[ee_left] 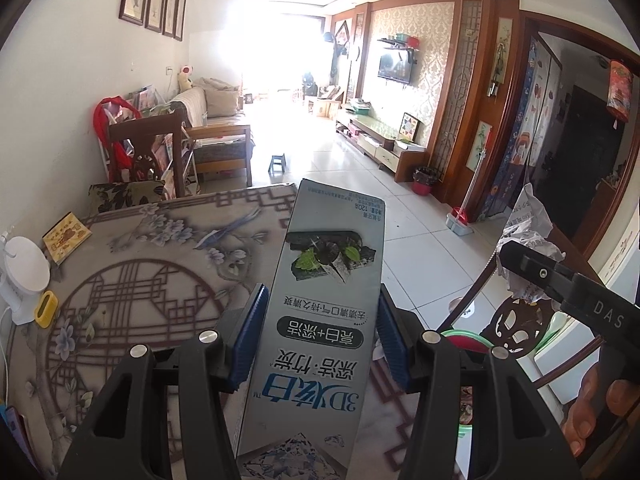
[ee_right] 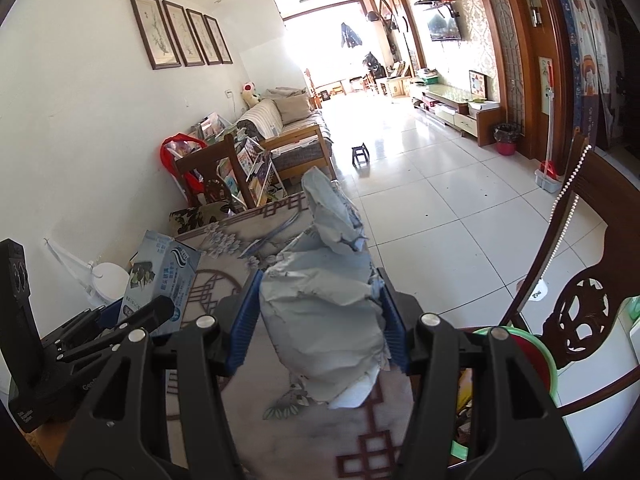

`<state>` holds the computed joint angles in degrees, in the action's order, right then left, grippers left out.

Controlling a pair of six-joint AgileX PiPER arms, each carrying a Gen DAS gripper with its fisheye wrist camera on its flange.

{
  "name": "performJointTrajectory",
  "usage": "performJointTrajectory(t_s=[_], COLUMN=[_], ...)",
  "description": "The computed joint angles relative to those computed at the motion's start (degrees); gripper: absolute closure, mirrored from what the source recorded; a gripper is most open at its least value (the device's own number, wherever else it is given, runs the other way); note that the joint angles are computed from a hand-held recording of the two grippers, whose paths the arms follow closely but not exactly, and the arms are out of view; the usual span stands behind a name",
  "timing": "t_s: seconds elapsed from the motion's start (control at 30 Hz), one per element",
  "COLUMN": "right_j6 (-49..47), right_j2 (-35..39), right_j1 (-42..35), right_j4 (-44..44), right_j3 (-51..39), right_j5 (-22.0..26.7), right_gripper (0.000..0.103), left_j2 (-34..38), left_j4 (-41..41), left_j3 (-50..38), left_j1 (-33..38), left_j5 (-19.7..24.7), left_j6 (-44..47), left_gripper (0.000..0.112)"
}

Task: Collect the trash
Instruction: 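Carry the toothpaste box and foil over to the red bucket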

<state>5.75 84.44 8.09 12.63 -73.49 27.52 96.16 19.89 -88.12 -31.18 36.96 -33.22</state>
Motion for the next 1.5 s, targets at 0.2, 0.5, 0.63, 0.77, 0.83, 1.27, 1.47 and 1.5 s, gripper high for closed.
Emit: performJointTrajectory(t_s=[0.2,0.5,0.63,0.77,0.83,1.27,1.47,1.5], right_j6=[-5.87,-13.90,-16.59,-18.79,-19.38,-19.57,-17.03,-16.24], right_j2=[-0.30,-0.36,-0.03,0.62,1.11,6.74,10.25,10.38], right_j1=[-4.11,-9.59,-12.01,-14.30,-15.37,-23.70,-25.18,-25.02], right_j4=[5.50,13.15,15.42,17.10,17.12,14.13,10.24,9.43], right_j3=[0.30,1.16,1.06,0.93,1.14,3.82,2.94,2.69], right_j5=[0.77,1.27,2.01,2.58,2.54,2.85,3.63,3.92], right_gripper=[0.050,0.050,0.050,0.050,0.050,0.049,0.048,0.048], left_j2=[2.52,6.76,8.73,10.81,11.67,18.35,21.87,22.33], left_j4=[0.50,1.60,1.52,1.19,0.81,-1.31,-3.05,-3.28], left_j3=[-3.78,-10.36,-12.99,-15.76,-16.88,-26.97,-32.11,-32.81], left_j1=[-1.99,-4.80,-5.75,-6.59,-6.89,-8.53,-8.96,-9.05], left_j5=[1.72,4.68,5.65,6.72,7.19,12.35,14.80,15.14], left_j6=[-0.22,-0.90,-0.92,-0.63,-0.29,2.51,4.57,4.82], left_gripper=[0.062,0.062,0.062,0.062,0.062,0.062,0.062,0.062])
